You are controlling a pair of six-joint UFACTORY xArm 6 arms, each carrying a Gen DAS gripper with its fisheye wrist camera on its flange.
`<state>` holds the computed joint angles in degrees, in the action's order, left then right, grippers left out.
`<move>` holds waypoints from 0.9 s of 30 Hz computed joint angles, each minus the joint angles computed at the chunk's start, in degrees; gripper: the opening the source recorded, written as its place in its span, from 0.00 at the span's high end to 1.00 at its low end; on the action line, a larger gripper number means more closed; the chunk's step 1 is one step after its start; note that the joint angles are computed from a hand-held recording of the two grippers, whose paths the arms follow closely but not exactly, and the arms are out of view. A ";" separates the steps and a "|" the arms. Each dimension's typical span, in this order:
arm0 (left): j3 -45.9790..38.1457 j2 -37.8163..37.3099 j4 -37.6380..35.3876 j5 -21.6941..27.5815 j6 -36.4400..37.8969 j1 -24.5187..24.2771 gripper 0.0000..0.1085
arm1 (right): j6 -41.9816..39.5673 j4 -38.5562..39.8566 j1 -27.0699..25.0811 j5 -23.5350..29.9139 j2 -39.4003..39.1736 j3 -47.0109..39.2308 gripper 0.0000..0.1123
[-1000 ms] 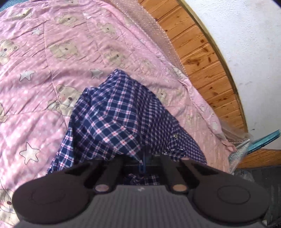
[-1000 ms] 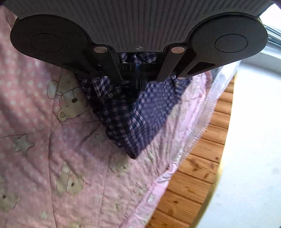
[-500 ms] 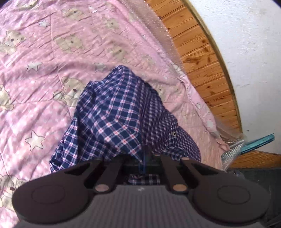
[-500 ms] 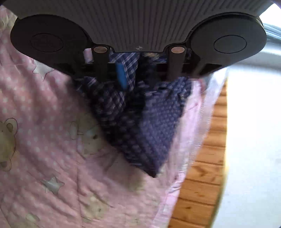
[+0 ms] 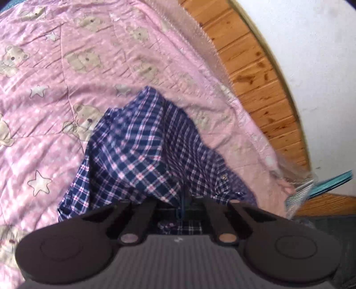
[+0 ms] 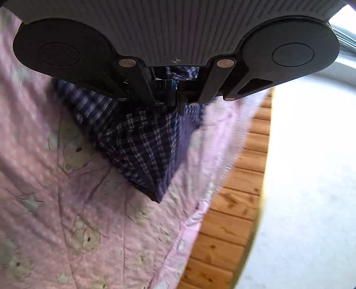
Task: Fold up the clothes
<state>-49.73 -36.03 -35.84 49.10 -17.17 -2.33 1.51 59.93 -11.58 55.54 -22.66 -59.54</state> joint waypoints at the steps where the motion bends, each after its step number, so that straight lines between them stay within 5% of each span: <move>1: -0.66 -0.79 -1.03 1.42 0.55 0.93 0.98 | 0.54 -1.07 -0.69 1.37 -0.52 -0.20 1.00; 5: 0.36 -0.63 3.94 6.78 -1.07 0.88 0.98 | 2.54 -10.50 -0.29 3.95 0.06 -0.07 1.00; 10: 4.94 -0.62 7.34 4.98 -0.47 -0.58 0.94 | 0.73 -21.69 1.88 3.08 0.68 0.11 0.96; 12: 4.37 -2.88 6.74 6.49 1.54 1.08 0.87 | 1.16 -28.70 2.66 -0.06 -2.12 -0.66 0.83; 15: 3.27 -7.08 10.36 7.67 4.06 2.83 0.81 | 0.39 -38.68 4.71 -6.21 -5.29 -1.56 0.83; 19: 2.22 -6.64 7.42 5.15 8.25 3.75 0.81 | -11.72 -28.16 6.40 -7.21 -3.37 -2.61 0.83; 22: 3.35 -2.80 13.94 0.08 4.01 -0.02 0.80 | -19.58 -24.11 6.27 -3.21 0.94 -2.22 0.85; 23: 3.68 -1.27 16.59 1.07 2.57 -0.32 0.81 | -19.55 -24.00 4.76 -2.95 1.27 -1.17 0.87; 24: 4.47 -0.49 16.85 2.01 2.49 0.36 0.83 | -19.46 -23.98 3.27 -2.72 1.73 -0.23 1.00; 27: 6.86 -3.18 11.62 2.91 6.35 3.38 0.85 | -17.79 -21.89 -1.92 1.45 3.04 -1.10 1.00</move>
<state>-42.87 -39.22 -24.22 52.01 -10.82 1.05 -16.28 38.04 -13.50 56.99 -19.62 -60.64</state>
